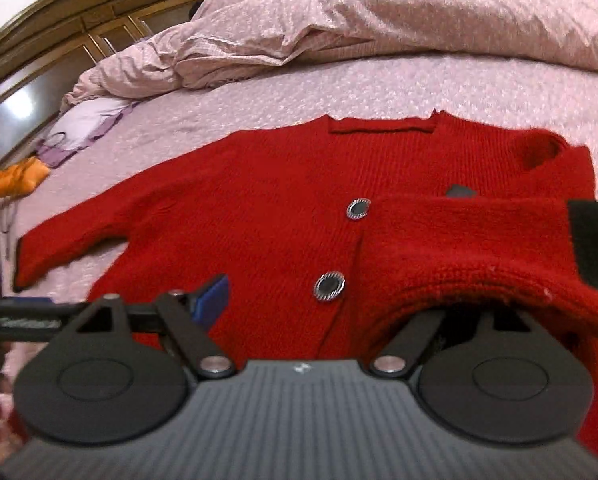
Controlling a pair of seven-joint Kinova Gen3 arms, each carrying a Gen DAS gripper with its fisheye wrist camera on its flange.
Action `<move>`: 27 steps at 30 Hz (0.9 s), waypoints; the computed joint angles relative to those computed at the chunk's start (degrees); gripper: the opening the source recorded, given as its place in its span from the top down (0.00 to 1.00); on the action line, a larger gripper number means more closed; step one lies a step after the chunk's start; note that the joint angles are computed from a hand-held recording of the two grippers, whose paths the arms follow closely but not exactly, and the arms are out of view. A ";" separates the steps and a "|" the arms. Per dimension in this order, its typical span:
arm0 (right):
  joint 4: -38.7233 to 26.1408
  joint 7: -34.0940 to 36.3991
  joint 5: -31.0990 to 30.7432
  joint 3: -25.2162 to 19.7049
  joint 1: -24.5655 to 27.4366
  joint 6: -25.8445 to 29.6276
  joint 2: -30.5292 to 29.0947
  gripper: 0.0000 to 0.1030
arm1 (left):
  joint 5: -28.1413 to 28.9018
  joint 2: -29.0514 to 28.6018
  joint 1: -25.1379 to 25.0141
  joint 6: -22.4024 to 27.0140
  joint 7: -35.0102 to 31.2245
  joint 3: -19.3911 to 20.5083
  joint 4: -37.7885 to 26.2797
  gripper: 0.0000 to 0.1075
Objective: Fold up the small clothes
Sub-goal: 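Carry the held sleeve across the cardigan front with the right gripper, then regrasp the black sleeve cuff with the right gripper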
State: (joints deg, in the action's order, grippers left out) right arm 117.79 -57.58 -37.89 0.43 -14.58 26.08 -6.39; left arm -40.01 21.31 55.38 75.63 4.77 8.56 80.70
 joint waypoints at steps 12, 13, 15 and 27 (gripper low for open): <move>-1.47 -0.70 -1.22 5.29 5.36 16.14 -4.09 0.21 | -0.99 3.29 1.84 -0.58 -5.56 -0.71 -5.93 0.04; -1.25 -0.08 -1.41 5.52 5.63 16.54 -4.39 0.21 | -0.87 3.59 2.08 -0.63 -6.02 -0.86 -6.49 0.04; -0.87 -0.16 -0.58 5.29 6.31 16.66 -5.04 0.21 | -0.63 4.09 2.52 -0.91 -7.19 -1.10 -7.46 0.04; 1.97 -4.83 2.49 8.22 10.33 12.04 -9.22 0.21 | 0.68 5.17 4.23 -0.57 -8.86 -2.49 -8.71 0.04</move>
State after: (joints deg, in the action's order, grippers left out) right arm 119.76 -62.41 -35.41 8.65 -4.25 38.12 -15.61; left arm -39.32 26.48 59.62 75.06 -4.09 6.07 71.98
